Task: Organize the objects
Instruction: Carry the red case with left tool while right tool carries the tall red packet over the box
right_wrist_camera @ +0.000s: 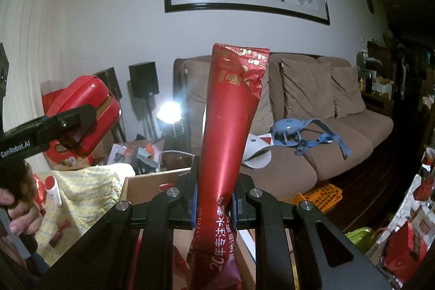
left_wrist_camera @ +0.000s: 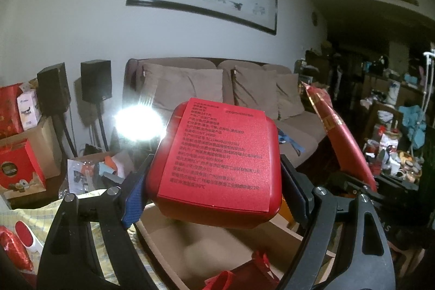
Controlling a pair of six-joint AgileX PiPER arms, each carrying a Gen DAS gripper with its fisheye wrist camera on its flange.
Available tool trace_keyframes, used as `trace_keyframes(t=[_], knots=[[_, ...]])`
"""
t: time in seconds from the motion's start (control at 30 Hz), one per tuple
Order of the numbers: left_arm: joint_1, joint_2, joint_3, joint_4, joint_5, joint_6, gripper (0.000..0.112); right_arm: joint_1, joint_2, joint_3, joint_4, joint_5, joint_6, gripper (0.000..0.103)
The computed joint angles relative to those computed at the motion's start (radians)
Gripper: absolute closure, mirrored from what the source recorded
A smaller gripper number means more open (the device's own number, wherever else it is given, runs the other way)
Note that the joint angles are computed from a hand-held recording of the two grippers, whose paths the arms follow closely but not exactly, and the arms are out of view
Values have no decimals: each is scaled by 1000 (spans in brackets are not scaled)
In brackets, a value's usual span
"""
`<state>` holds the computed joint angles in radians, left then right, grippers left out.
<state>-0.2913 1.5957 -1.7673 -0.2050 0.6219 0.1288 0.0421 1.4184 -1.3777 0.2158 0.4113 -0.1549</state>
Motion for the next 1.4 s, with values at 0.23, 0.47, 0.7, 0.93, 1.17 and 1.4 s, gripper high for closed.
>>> trace_keyframes(t=[0.23,0.47,0.7,0.93,1.17,1.4], knots=[[-6,3,-11,89,11,-87,29,-8,-7,15,39,-9,-49,87],[3,31,-31,81,40,-98,29,-3,11,7,57,2,-77,87],[-26,38,-30,144,39,-142,29,-9,30,-4,76,23,-94,87],[-7,50,-48,77,76,-106,29,-12,39,-15,74,48,-106,87],[-19,57,-54,94,83,-107,29,-3,63,-30,58,74,-100,87],[-23,62,-60,127,86,-132,29,8,79,-47,8,104,-70,87]])
